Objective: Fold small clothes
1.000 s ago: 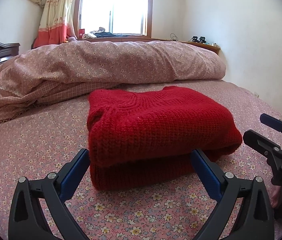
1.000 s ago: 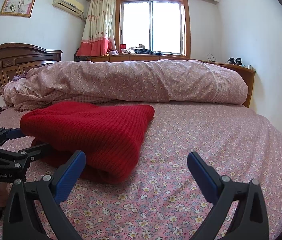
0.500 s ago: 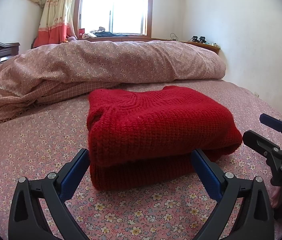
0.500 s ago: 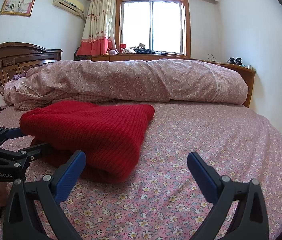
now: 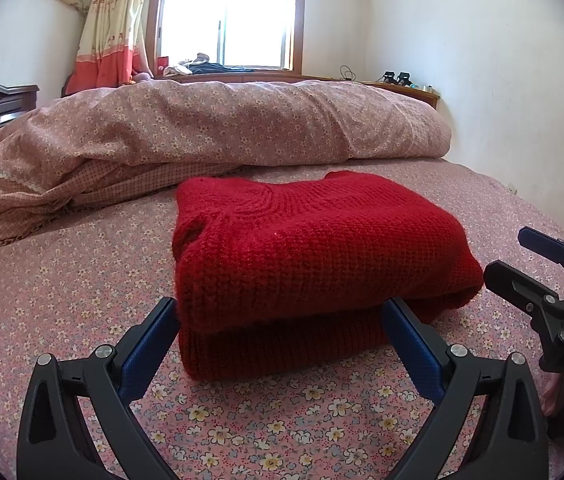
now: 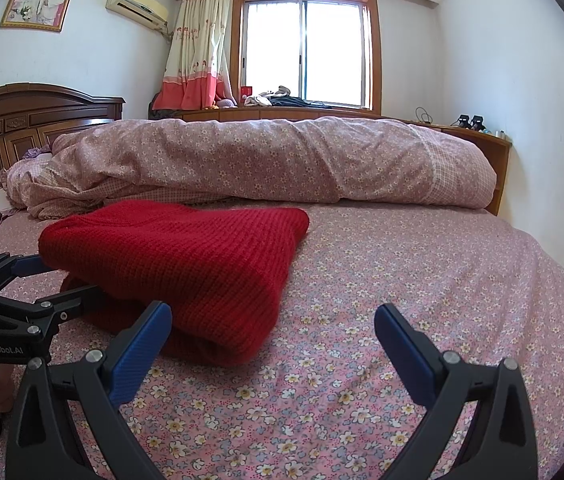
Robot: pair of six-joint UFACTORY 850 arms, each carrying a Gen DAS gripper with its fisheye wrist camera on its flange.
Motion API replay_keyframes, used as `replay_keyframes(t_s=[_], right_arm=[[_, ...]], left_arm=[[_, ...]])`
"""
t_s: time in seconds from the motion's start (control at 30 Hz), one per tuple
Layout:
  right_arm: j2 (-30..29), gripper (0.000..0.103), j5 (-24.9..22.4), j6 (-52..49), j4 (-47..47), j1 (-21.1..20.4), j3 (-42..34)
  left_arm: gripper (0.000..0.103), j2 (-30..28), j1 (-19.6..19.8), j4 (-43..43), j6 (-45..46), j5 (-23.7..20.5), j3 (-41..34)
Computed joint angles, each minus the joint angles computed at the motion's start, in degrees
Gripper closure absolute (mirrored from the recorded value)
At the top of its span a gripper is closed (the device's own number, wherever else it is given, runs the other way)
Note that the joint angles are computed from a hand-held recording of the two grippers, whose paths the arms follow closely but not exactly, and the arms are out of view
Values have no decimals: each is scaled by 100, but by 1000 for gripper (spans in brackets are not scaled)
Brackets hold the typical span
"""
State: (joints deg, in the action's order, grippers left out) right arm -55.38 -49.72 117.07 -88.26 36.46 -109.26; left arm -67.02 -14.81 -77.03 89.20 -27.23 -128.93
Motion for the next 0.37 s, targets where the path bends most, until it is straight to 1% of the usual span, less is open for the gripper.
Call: replay_keyframes(t_s=[0.37], right_arm=[[34,0,18,58,-37,-10,98]], left_arm=[[6,41,-1,-46,41,8,61]])
